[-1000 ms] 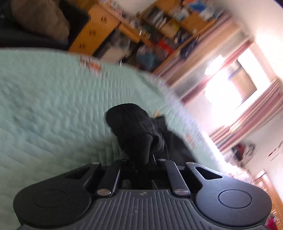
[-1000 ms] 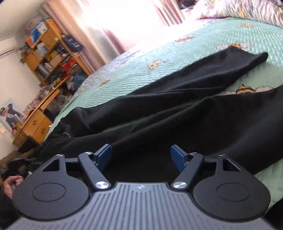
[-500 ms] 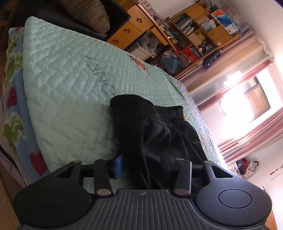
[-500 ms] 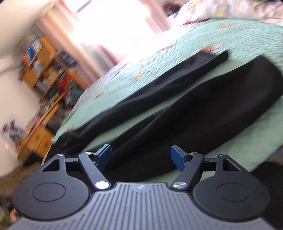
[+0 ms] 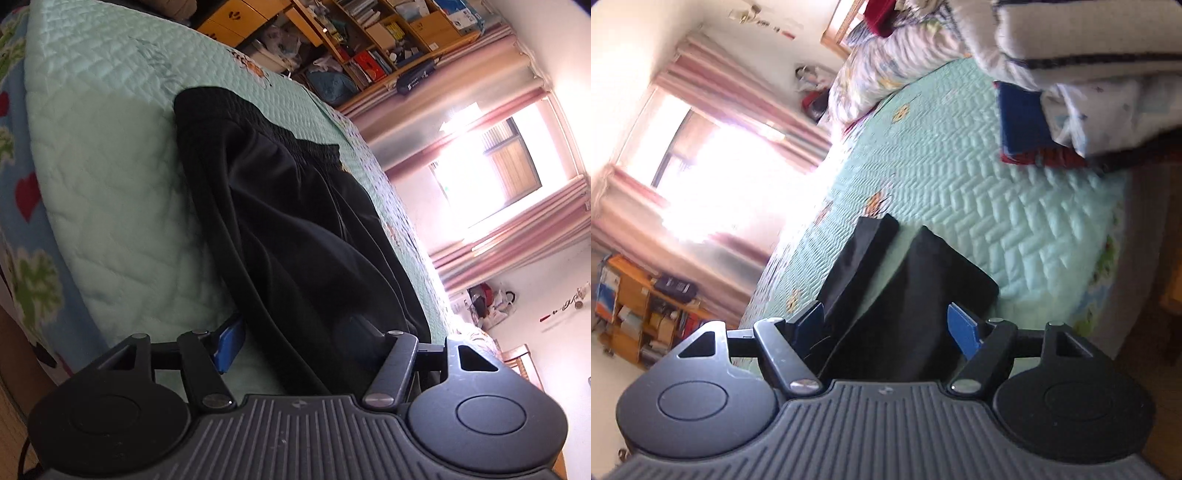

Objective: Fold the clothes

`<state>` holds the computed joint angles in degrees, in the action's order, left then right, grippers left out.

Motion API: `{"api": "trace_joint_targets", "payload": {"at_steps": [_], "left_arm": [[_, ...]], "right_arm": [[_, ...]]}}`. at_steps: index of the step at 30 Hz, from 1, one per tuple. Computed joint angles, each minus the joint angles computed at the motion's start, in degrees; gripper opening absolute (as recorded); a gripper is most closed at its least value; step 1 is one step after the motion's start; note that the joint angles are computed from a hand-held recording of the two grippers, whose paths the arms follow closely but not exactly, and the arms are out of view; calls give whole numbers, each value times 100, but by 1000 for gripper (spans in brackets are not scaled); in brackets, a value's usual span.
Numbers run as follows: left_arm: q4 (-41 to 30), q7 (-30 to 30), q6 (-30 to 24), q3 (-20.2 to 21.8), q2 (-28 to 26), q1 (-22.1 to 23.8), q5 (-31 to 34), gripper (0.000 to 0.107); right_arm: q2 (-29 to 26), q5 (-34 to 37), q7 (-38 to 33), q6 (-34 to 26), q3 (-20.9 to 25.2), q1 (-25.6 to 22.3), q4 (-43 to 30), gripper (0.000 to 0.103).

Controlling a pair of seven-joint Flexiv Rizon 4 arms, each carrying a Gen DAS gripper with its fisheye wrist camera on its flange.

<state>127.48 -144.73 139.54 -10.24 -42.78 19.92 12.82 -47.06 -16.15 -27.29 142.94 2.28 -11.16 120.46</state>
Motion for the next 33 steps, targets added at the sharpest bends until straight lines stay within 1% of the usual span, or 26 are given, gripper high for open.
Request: {"api": "trace_joint_targets", "payload": {"at_steps": [2,3,4,5,6,7,9,11,12,13,14,15,16,17,20,21,23,24,26,27,28,29,30,32,33], "left_arm": [[-46,-9,-98,-39,1,-36,-36,66],[-56,-2,-144,-44,10,-53,-54,66],[-63,14,-183,-43,15,-60,-56,66],[-67,28,-233,-46,27,-66,-66,66],[-70,42,-287,-52,43,-73,-81,66],[-93,46,-356,-68,54,-70,-103,66],[-102,67,-435,-56,80,-133,-217,67],[-108,124,-528,-16,127,-249,-370,68],[-112,157,-576,5,151,-310,-449,70],[-118,195,-636,22,181,-365,-518,70],[-130,231,-691,30,206,-405,-569,71],[-143,262,-735,28,225,-424,-596,72],[-157,289,-765,22,231,-427,-603,73],[-171,316,-790,15,233,-426,-604,73],[-181,369,-818,-9,219,-408,-596,75],[-185,380,-811,-13,210,-413,-605,75],[-181,381,-753,-29,183,-398,-587,76],[-179,379,-723,-35,169,-389,-574,76],[-196,358,-649,-53,117,-375,-553,77],[-198,340,-604,-56,88,-375,-552,77],[-197,312,-562,-71,66,-365,-539,77],[-196,280,-522,-87,47,-352,-521,77],[-194,266,-511,-101,46,-340,-488,77],[-189,247,-507,-129,56,-316,-413,77],[-187,234,-490,-138,52,-307,-385,77]], "right_arm": [[42,-107,-312,-164,-221,68,-143,75],[51,-18,-621,-268,-405,193,-226,75],[24,-132,-877,-405,-524,175,-339,75],[-17,-352,-1100,-558,-533,46,-479,75],[-95,-888,-1080,-706,-442,-243,-658,75],[-200,-1470,-939,-889,-244,-615,-868,75],[-490,-2472,-460,-1202,144,-1247,-1354,75],[-816,-3003,-101,-1187,350,-1515,-1785,75],[-923,-3223,46,-1210,366,-1548,-1947,74],[-994,-3465,202,-1298,352,-1560,-2093,69],[-1049,-3757,349,-1376,329,-1572,-2225,45],[-988,-3748,211,-1396,198,-1423,-2187,32],[-832,-3366,-201,-1300,-47,-1115,-1984,29],[-723,-3008,-653,-1059,-195,-886,-1782,26],[-395,-2178,-2022,105,-366,-445,-1045,25],[-259,-2172,-2417,497,-388,-398,-749,25],[81,-2632,-2970,1056,-451,-459,-110,25],[304,-3031,-3201,1103,-561,-505,235,25],[708,-3739,-3525,712,-797,-606,797,26],[894,-4037,-3628,425,-874,-674,1023,27],[999,-4238,-3517,104,-907,-764,1154,29],[1032,-4527,-3193,-111,-888,-954,1200,29],[1033,-4696,-2935,-192,-833,-1135,1247,29],[939,-4301,-2819,192,-577,-1369,1420,31],[900,-3832,-2847,422,-437,-1342,1477,39]]}}
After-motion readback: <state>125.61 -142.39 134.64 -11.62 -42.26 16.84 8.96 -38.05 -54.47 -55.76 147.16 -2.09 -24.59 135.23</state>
